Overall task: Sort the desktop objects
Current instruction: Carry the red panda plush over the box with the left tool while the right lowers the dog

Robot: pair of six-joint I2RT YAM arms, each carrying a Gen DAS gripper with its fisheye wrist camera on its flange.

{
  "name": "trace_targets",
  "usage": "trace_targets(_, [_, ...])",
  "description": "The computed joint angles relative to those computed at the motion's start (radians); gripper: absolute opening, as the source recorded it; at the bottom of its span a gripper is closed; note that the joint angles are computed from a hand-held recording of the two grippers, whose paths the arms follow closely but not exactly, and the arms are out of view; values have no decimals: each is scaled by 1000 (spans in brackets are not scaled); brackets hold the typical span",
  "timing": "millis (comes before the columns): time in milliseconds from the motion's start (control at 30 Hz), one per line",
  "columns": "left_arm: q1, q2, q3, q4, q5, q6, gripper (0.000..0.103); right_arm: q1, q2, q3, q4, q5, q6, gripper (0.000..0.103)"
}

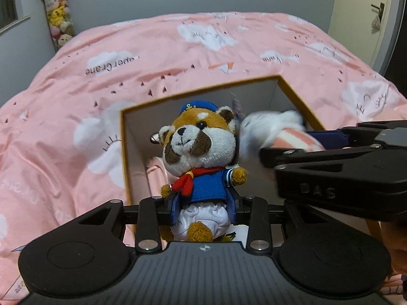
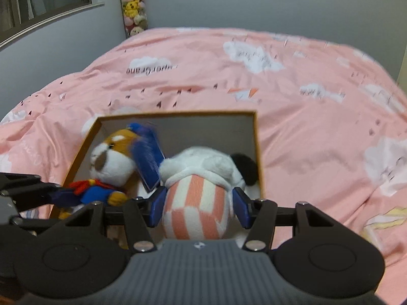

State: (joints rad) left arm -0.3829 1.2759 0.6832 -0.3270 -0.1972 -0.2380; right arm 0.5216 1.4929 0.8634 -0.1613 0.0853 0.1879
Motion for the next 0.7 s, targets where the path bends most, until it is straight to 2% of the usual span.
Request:
trace_targets(67, [-1, 33, 9, 7, 17, 14, 41, -15, 47, 27, -12, -42, 25, 58])
trace_targets(200, [-7, 124, 39, 10, -6, -3, 41, 25, 88, 38, 19, 33, -2, 58])
trace_targets(333, [-2, 167, 64, -7, 12, -4, 41, 47, 110, 61, -12, 67, -54, 59])
trace_targets(400, [4, 185, 66, -5, 34, -8, 41, 35, 91, 52, -25, 38, -68, 60])
trace_targets(500, [20, 202, 63, -1, 73, -12, 41, 6, 62, 52, -67, -20, -77, 68])
trace_targets(567, [25, 204, 61, 0, 83, -10, 42, -13, 38, 54, -104, -44, -77, 68])
trace_targets(700, [34, 193, 54, -7, 102, 5, 42, -77, -26, 62, -192, -156, -112, 64])
